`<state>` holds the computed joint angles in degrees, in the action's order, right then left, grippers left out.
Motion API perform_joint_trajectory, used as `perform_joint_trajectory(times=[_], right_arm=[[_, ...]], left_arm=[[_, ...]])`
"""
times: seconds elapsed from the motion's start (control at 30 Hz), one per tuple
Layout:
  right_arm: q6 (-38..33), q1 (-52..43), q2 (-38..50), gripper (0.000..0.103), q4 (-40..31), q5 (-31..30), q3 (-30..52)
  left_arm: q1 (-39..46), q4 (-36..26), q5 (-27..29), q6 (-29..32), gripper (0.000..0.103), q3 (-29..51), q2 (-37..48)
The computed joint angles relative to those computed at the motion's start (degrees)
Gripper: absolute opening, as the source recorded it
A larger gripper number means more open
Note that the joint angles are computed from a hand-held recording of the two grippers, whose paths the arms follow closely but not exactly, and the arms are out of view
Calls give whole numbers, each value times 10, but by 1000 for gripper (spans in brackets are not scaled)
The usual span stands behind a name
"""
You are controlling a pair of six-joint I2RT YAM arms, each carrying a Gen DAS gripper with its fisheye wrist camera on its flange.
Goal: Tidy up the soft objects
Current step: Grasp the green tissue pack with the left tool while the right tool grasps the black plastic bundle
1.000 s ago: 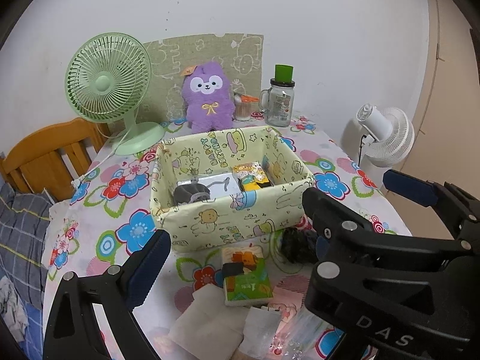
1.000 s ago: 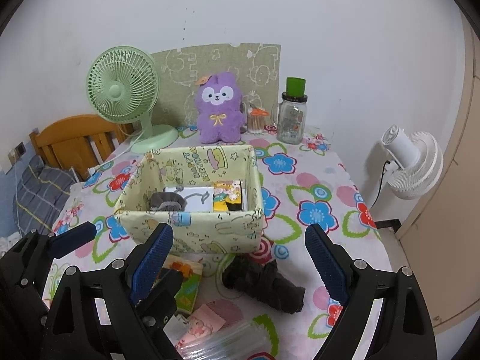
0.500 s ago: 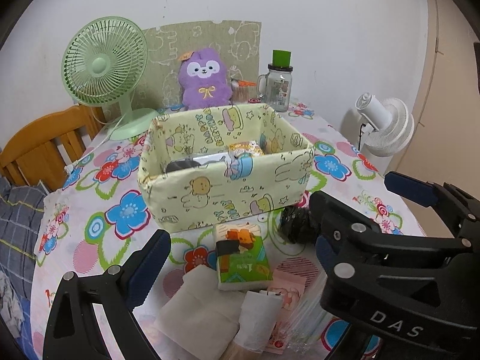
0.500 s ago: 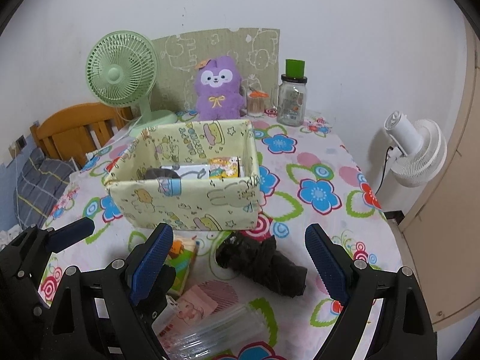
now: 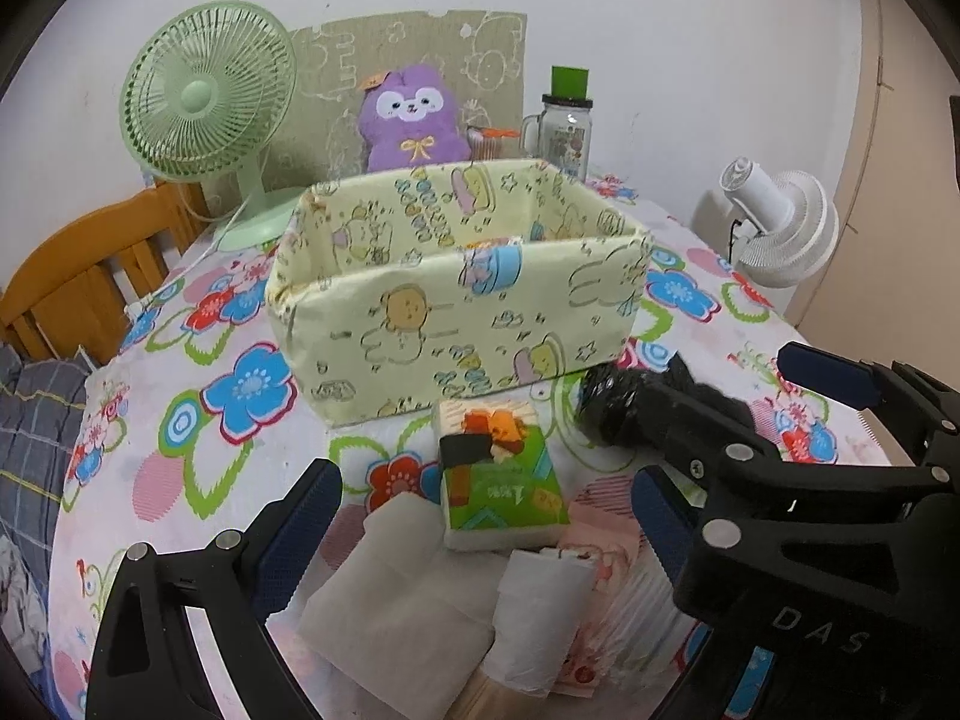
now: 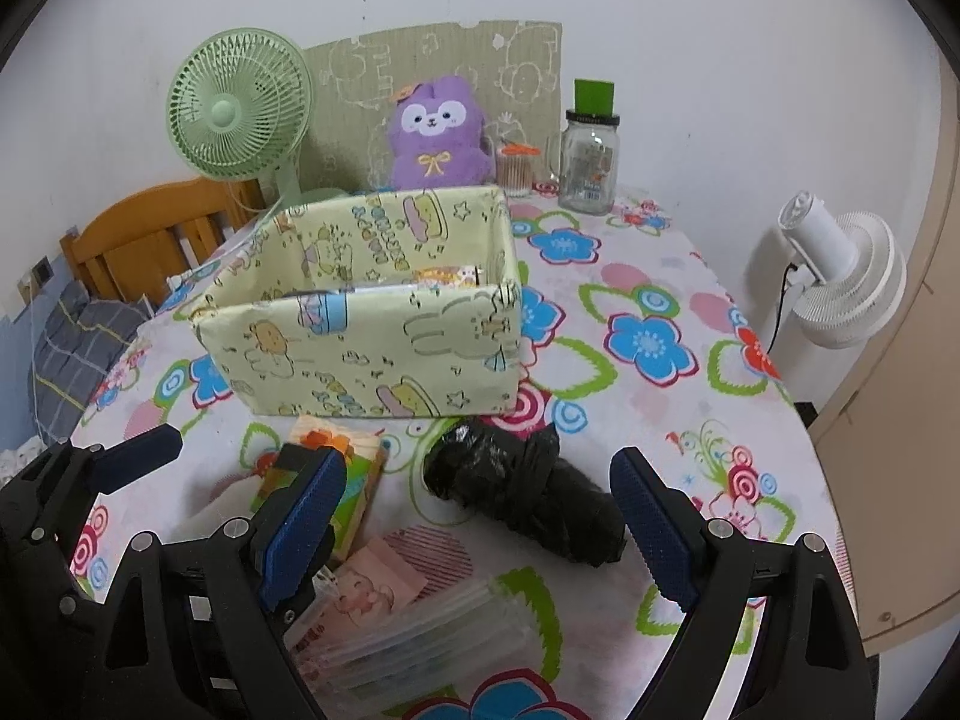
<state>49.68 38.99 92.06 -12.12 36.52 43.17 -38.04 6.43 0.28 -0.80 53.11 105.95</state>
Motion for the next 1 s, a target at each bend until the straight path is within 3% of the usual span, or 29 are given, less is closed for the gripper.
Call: perform_joint_trajectory(times=[0.57,0.7,1.0], right_arm=[[-4,-35,60,91,48,-43,-6],[-11,-52,75,92,54,-57,0],[-25,-80,107,92,59,-72,18]], left_arm=[[3,-14,-1,-9,96,55,81],[1,-27,-5,-10,87,78,102],[1,-38,-1,-13,78,104,126]])
